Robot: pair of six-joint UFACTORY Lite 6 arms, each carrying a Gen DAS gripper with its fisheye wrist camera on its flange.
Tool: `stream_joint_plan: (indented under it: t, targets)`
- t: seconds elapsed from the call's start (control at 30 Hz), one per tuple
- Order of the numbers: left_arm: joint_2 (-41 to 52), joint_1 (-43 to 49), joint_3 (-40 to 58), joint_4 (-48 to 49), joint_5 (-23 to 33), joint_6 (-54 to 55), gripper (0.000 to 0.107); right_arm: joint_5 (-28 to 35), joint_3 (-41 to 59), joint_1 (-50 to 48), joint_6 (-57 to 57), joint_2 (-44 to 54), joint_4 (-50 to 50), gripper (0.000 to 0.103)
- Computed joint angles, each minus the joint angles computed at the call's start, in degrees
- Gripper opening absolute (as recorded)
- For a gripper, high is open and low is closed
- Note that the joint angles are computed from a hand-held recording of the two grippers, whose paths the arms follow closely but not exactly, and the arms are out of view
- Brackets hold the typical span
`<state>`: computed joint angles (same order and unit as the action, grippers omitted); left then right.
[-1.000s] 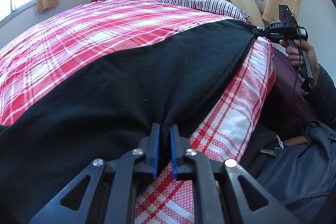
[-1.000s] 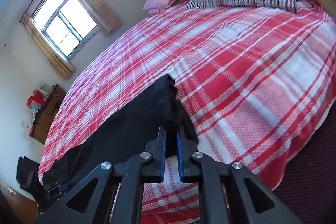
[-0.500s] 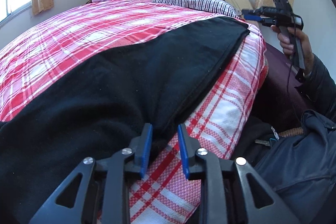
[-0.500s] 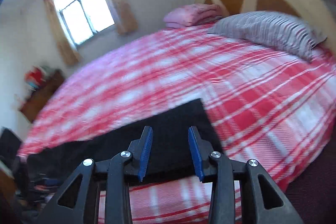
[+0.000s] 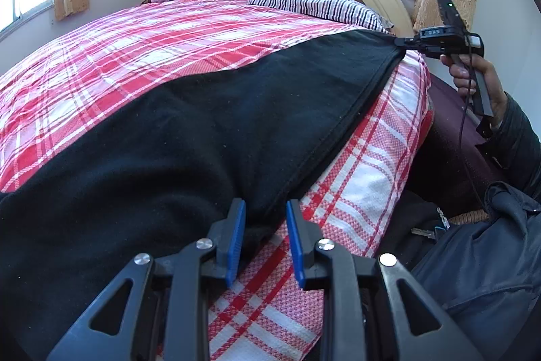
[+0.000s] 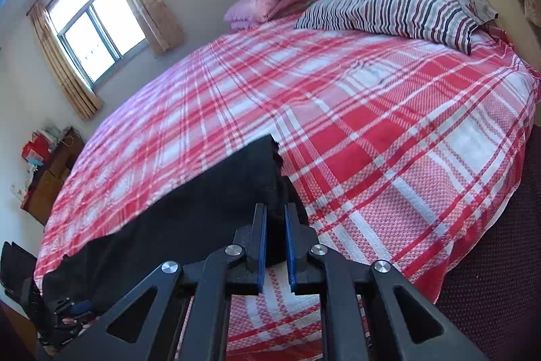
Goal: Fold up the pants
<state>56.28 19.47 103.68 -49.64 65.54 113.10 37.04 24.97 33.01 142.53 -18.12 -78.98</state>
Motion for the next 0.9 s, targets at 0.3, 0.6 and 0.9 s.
stream_joint_plan:
  t: [0.3,0.6,0.9]
  targets:
    - [3.2,0.2,4.9,1.2,2.9,-3.2,0.027,2.5,-0.1,0.8,-3.5,2.9,5.9,0.008]
    - [3.9,0.6,5.9,1.3,3.8,-3.2,0.027,14.9,1.7,9.4,-5.2,-1.1,7.9,0.012]
    - [2.1,3.3,7.5,-1.6,2.7,-0.9,0.042,2.7,16.4,7.7,-19.3,20.2,10.4,0.013]
